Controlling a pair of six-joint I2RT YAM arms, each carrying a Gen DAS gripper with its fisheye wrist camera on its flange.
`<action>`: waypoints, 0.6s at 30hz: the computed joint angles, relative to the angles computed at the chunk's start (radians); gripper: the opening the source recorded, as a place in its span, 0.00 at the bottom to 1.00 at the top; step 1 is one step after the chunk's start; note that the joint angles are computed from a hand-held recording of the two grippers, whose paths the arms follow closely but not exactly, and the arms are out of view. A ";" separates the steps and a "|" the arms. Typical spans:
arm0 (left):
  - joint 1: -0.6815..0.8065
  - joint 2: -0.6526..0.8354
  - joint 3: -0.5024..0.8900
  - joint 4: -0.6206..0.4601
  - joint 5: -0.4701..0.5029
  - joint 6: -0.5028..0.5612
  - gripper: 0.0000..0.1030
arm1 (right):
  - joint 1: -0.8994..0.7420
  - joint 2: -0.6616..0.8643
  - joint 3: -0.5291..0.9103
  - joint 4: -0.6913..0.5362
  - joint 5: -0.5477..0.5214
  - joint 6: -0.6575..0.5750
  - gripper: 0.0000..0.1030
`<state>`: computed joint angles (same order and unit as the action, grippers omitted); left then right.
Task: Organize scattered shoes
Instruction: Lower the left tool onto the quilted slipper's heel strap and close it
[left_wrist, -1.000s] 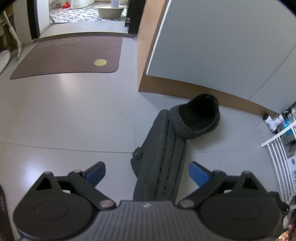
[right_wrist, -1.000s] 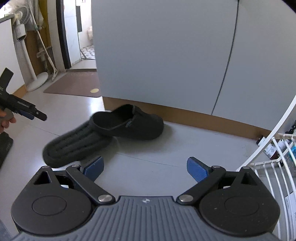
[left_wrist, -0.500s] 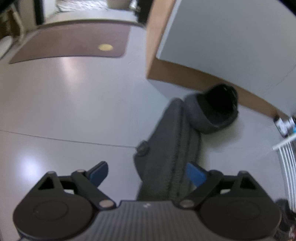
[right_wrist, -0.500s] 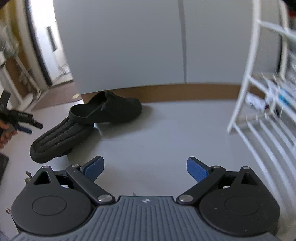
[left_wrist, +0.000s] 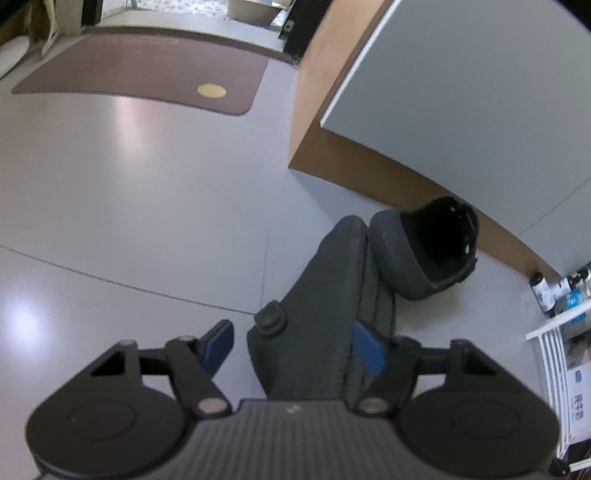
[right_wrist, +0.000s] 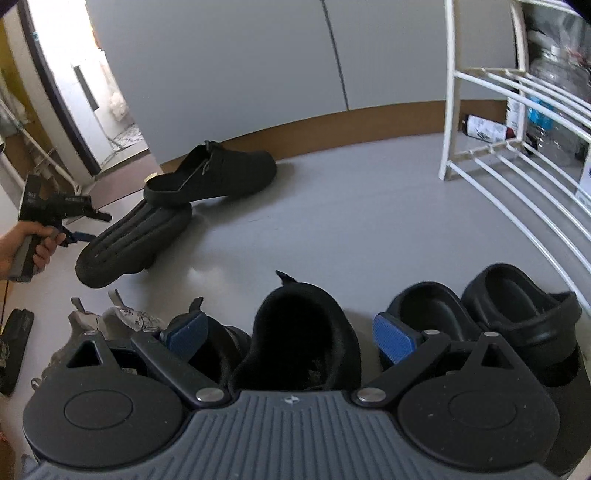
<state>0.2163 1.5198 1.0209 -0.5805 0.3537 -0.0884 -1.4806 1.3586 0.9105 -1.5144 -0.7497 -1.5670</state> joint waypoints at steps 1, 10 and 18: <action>0.003 0.008 -0.004 0.009 0.011 -0.007 0.70 | -0.003 0.002 0.000 0.002 0.004 0.002 0.96; -0.023 0.002 -0.055 0.044 0.082 -0.023 0.48 | -0.006 0.010 -0.023 -0.002 0.026 -0.037 0.96; -0.110 -0.048 -0.057 -0.005 0.130 -0.007 0.06 | -0.009 -0.001 -0.037 -0.008 0.035 -0.054 0.96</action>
